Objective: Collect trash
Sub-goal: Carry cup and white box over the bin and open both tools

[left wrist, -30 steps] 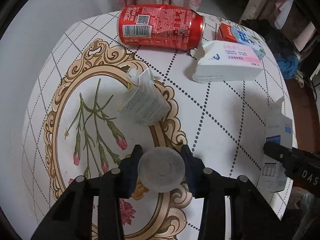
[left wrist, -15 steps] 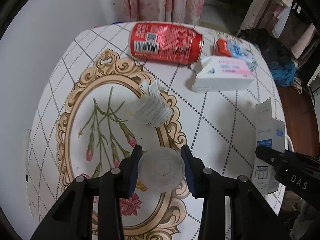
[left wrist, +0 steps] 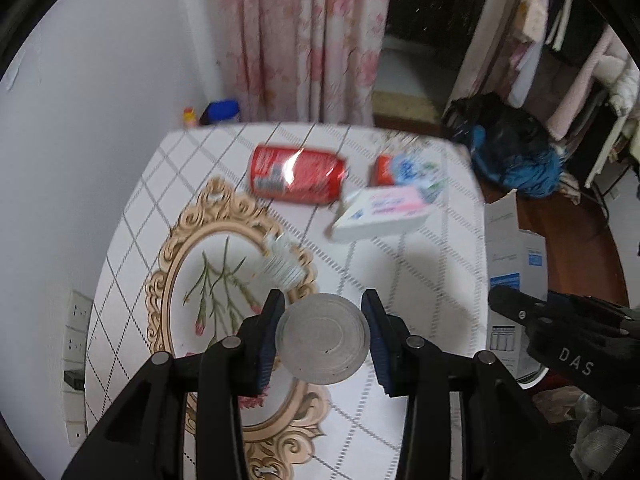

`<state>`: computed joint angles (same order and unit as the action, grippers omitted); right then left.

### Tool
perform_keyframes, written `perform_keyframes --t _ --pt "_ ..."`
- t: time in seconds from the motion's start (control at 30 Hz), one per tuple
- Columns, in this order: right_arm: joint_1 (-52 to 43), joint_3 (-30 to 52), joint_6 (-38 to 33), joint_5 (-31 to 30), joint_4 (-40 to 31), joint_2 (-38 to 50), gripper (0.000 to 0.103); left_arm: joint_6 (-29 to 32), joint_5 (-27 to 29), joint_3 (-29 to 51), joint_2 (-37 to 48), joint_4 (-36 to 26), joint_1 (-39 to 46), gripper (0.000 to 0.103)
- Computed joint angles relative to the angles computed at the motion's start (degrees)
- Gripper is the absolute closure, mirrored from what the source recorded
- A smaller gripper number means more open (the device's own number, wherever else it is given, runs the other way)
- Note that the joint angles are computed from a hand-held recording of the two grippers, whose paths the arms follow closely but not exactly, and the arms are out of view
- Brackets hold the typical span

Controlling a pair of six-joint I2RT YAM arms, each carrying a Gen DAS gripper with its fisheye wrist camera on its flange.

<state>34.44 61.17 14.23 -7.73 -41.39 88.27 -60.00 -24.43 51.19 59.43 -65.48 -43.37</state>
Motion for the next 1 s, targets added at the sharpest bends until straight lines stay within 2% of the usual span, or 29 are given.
perform_keyframes --t 0.27,0.43,0.5,0.63,0.77,0.8,1.0 --pt "-11.86 0.75 -11.11 -4.07 -8.47 -12.79 0.067 -4.08 -5.78 17.47 10.98 -4.08 -11.93 0.067" --pt "-30.65 2.04 -24.70 -10.70 -16.18 -17.13 0.067 -1.49 -5.42 28.53 22.76 -0.16 -16.10 0.067" --pt "-40.33 3.01 -32.09 -12.95 -19.04 -16.13 0.067 0.92 -3.15 32.30 28.43 3.34 -16.29 0.067" --pt "-56.21 5.30 -43.46 -13.98 -20.30 -9.26 0.067 4.79 4.78 38.13 40.29 11.59 -15.01 0.067" --pt "-65.72 8.36 -47.49 -11.91 -16.20 4.55 0.067 6.05 16.41 45.68 54.59 17.64 -12.00 0.067" --pt "-66.90 9.15 -47.30 -11.53 -15.25 7.93 0.067 6.90 19.55 48.88 59.20 18.02 -11.16 0.067" --pt "-71.78 17.00 -45.88 -9.61 -11.66 28.44 0.067 9.16 28.56 68.82 79.17 12.31 -9.11 0.066"
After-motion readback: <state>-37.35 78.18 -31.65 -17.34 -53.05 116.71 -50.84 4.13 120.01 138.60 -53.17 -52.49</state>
